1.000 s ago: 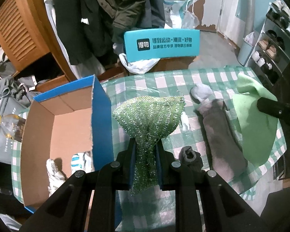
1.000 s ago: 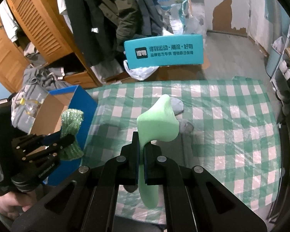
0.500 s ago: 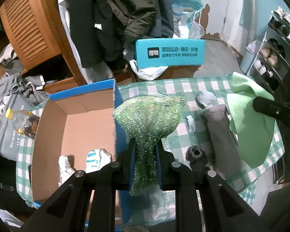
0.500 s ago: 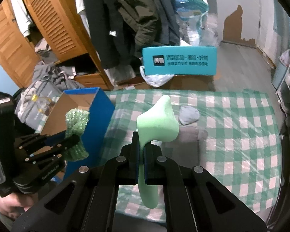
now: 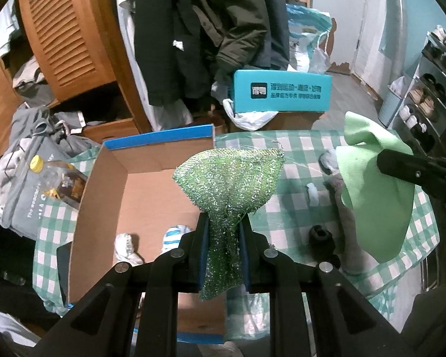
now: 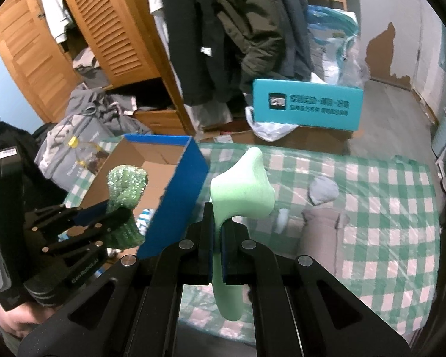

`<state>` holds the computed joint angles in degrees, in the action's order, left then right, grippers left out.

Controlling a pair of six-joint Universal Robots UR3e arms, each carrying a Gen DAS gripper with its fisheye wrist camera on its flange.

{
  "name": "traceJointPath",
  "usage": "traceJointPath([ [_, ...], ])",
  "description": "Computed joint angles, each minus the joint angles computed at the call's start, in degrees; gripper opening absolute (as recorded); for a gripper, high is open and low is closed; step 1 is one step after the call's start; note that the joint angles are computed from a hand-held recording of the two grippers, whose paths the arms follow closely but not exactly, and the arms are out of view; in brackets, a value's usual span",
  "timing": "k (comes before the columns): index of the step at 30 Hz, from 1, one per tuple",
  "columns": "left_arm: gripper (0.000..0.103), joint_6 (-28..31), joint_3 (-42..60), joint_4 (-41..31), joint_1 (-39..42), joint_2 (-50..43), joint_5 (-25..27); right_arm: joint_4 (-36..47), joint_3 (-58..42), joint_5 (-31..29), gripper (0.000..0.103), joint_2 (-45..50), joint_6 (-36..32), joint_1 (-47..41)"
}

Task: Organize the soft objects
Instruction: 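Carry the green towel with the right tool while the left tool carries the scrubber over the box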

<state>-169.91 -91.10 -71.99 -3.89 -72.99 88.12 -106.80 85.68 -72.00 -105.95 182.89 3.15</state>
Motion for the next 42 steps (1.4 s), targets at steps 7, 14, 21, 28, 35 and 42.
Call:
traceJointPath([
  [7,0.018,2.68,-1.73,-1.21,5.31,3.0,-2.29,-1.83,-5.59,-2.42,0.003,5.98,2.96,6.25],
  [14,0.018,6.09,-3.42,-2.72,11.76,5.8,-4.96,-2.74,-10.83,-4.42,0.003,11.85,5.27,11.31],
  [21,0.018,9.9,-4.46,-5.15,19.04,8.21,-8.43,-2.83,-16.71,-5.93,0.003,17.9,7.0,15.52],
  [28,0.018,13.32,-6.15,-6.6,25.0,9.88,-10.56,-2.52,-23.25,-6.84,0.003,24.65,8.38,19.56],
  [35,0.018,15.79,-7.69,-7.49,29.6,10.57,-11.98,-0.9,-30.41,-6.45,0.003,31.04,9.52,22.05],
  [42,0.018,17.48,-9.2,-7.61,32.77,10.54,-12.6,1.61,-38.08,-6.57,0.003,37.43,10.33,24.45],
])
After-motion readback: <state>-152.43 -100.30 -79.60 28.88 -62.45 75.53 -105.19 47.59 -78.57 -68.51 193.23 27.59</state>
